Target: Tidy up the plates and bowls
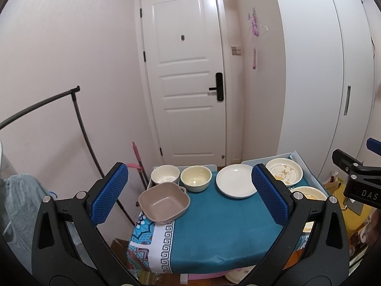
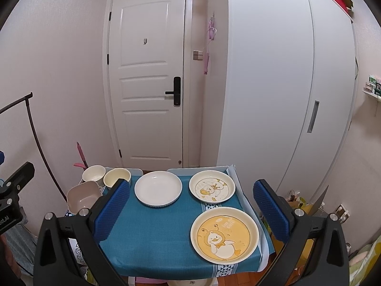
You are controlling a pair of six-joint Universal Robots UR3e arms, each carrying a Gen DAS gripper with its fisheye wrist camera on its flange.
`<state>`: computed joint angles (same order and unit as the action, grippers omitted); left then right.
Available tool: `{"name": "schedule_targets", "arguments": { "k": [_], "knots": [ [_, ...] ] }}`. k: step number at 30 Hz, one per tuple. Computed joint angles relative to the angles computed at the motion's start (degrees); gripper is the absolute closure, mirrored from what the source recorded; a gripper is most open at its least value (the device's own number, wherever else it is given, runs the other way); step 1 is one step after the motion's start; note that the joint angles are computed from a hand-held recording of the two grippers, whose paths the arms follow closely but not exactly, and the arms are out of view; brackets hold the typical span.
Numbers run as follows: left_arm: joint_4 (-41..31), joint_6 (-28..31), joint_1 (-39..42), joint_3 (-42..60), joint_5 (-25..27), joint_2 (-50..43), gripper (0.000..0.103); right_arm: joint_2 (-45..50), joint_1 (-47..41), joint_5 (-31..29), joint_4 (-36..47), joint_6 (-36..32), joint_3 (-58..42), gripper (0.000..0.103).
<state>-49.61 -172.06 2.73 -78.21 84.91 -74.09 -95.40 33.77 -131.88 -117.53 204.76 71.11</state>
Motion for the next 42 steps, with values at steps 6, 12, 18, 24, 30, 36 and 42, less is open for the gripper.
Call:
{"name": "schedule_targets", "arguments": {
  "k": [6, 12, 18, 24, 30, 36, 42],
  "knots": [
    [-0.57, 0.13, 0.93, 0.32, -1.29, 0.18, 0.0, 0.29, 0.18, -0.26, -0.04, 0.06, -0.2, 0.0],
    [-1.34, 0.36, 1.13, 1.34, -1.7, -0.57, 0.0, 0.87, 0.18, -0.02, 0.65, 0.25, -1.01, 0.0],
    [-2.1, 0.95, 1.13, 3.16, -1.54, -2.34, 0.0, 1.83, -0.99, 1.77, 0.86, -0.47, -2.3, 0.0],
    [-3.37, 4.42, -1.46, 8.85, -1.73, -10.15, 0.0, 2.2, -5.33, 6.59, -0.13, -1.6, -0.9, 0.0],
    [-8.84, 6.52, -4.78, 18.98, -3.53, -23.38, 0.0, -1.07, -13.52, 14.19, 1.18, -0.86, 6.62, 0.0],
    [-20.09, 7.75, -9.49, 30.52, -7.48, -37.34, 0.0, -8.33, -25.42, 24.29, 2.87, -3.07, 18.38, 0.0],
    [-27.72, 4.27, -16.14, 40.06, -8.89, -50.07, 0.0, -17.65, -44.6, 38.98, 2.74, -14.85, 32.48, 0.0]
  ]
}}
